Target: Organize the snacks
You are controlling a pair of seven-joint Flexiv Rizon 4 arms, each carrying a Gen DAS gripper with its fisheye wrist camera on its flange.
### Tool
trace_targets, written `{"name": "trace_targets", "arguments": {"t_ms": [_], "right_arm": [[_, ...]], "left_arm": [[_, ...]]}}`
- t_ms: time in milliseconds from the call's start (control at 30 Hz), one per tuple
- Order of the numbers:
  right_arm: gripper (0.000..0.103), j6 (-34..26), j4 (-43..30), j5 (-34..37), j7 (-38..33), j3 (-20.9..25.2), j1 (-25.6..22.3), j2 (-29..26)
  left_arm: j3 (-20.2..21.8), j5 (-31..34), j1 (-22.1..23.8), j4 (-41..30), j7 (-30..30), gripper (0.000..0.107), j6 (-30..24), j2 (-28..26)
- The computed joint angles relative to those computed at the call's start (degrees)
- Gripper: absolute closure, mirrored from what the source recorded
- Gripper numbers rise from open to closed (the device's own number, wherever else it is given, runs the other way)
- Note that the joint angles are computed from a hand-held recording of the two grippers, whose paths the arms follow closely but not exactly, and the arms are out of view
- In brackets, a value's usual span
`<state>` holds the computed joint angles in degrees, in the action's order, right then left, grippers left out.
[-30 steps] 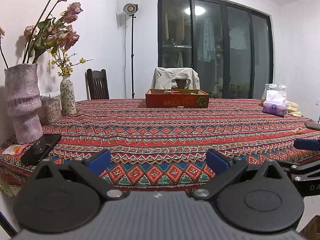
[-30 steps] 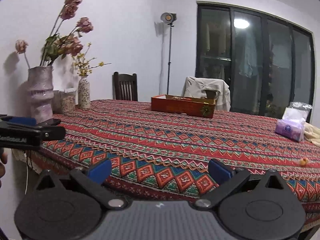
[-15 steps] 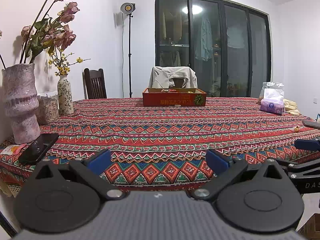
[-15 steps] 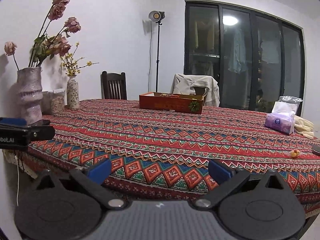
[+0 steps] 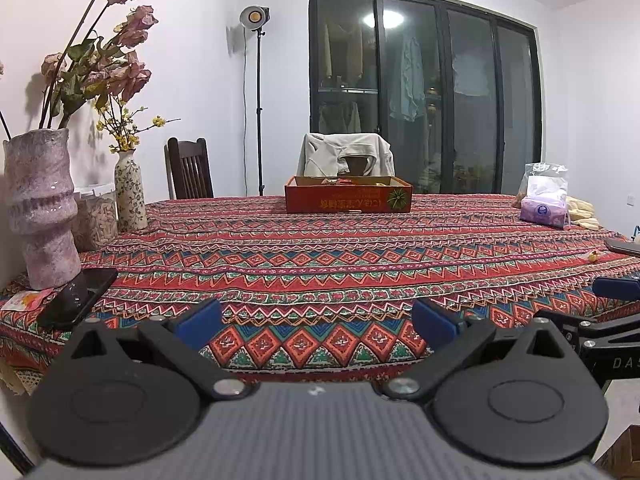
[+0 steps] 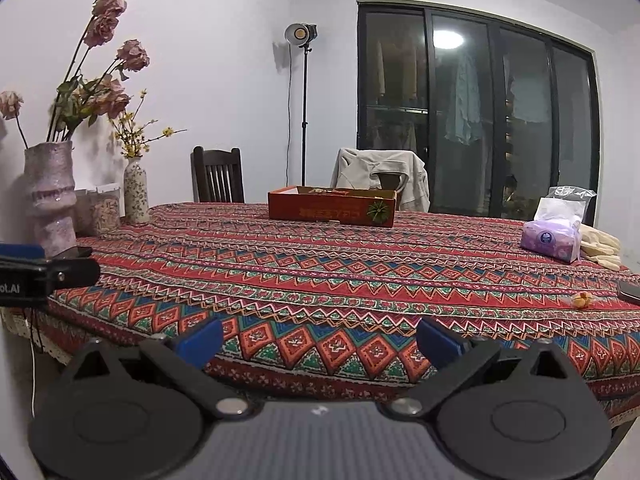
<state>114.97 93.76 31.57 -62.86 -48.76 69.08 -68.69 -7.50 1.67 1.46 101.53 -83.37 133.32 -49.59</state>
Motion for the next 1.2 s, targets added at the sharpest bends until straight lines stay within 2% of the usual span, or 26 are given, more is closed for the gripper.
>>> {"name": "trace_targets", "arguments": {"t_ms": [1200], "right_arm": [[0.0,0.37,0.27,-0.01,-0.55,0.69,-0.24,0.45]], "left_arm": [[-0.15,1.29,0.68,0.03,0.04,0.004,0.41,-0.15]]}}
